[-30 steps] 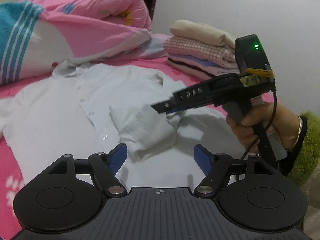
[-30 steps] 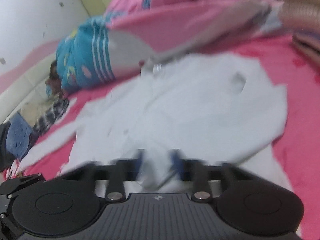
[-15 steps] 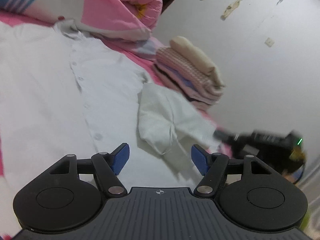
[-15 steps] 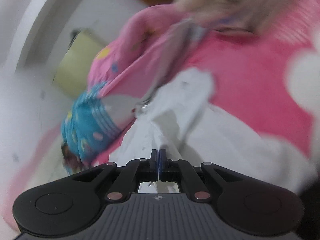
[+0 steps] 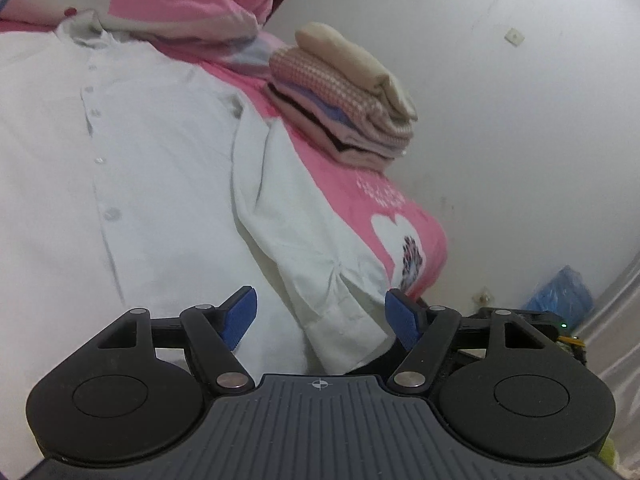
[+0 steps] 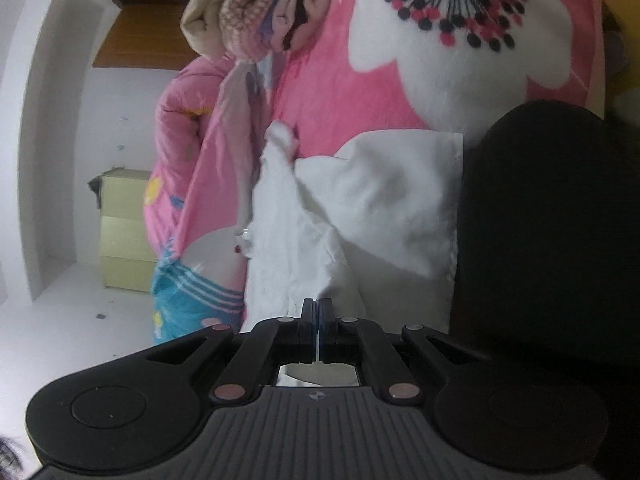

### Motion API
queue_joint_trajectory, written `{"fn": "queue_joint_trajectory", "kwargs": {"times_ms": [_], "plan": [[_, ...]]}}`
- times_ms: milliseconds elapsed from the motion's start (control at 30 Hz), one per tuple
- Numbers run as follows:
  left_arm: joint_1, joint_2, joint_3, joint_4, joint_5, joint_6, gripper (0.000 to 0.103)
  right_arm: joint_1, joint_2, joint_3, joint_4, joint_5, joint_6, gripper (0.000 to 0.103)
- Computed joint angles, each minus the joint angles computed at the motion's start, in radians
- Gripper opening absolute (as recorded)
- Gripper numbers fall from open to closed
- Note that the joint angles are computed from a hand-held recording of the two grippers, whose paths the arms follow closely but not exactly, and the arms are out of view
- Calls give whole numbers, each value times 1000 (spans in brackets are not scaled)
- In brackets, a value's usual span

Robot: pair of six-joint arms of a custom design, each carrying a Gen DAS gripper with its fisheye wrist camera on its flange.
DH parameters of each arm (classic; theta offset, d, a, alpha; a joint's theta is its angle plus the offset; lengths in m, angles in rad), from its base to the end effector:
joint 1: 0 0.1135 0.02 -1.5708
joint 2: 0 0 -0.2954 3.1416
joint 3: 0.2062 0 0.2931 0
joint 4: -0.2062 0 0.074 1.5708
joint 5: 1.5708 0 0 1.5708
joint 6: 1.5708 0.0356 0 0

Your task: Fold clothes

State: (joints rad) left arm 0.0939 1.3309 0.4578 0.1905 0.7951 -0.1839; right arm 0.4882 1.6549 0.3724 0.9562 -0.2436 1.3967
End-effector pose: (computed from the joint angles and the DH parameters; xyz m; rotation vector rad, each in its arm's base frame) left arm 0.2581 -0.0012 0.1567 0.1263 2.1643 -0.9373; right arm 0.2492 0.1421 0.1151 0.7862 2.0471 1.4248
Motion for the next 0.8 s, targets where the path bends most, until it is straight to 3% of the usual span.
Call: {"fn": "queue_joint_trajectory", "kwargs": {"times_ms": [233,400,500,600,633,733,800], "plan": [[-69,38,-6,21,6,-24,72,-81,-11,-90,151,-62,13,0],[-137,81,-10,28,-13,-37,73,-122,24,-105,121,-121,-29,0],[-183,100,-4,23,-49,-30,72,-129,-110,-75,-140,-97,-215,2],[-216,102,-4,31,-80,-23,73,-95,-287,-15,-462,23,-477,8],[-223,101,-4,36,-86,-22,72,-85,-329,6,-542,62,-555,14],[-247,106,0,47,-111,-22,72,-104,-370,32,-601,55,-678,33],[-266,115,7,52,-131,-22,71,-131,-364,41,-594,16,-698,35]]}}
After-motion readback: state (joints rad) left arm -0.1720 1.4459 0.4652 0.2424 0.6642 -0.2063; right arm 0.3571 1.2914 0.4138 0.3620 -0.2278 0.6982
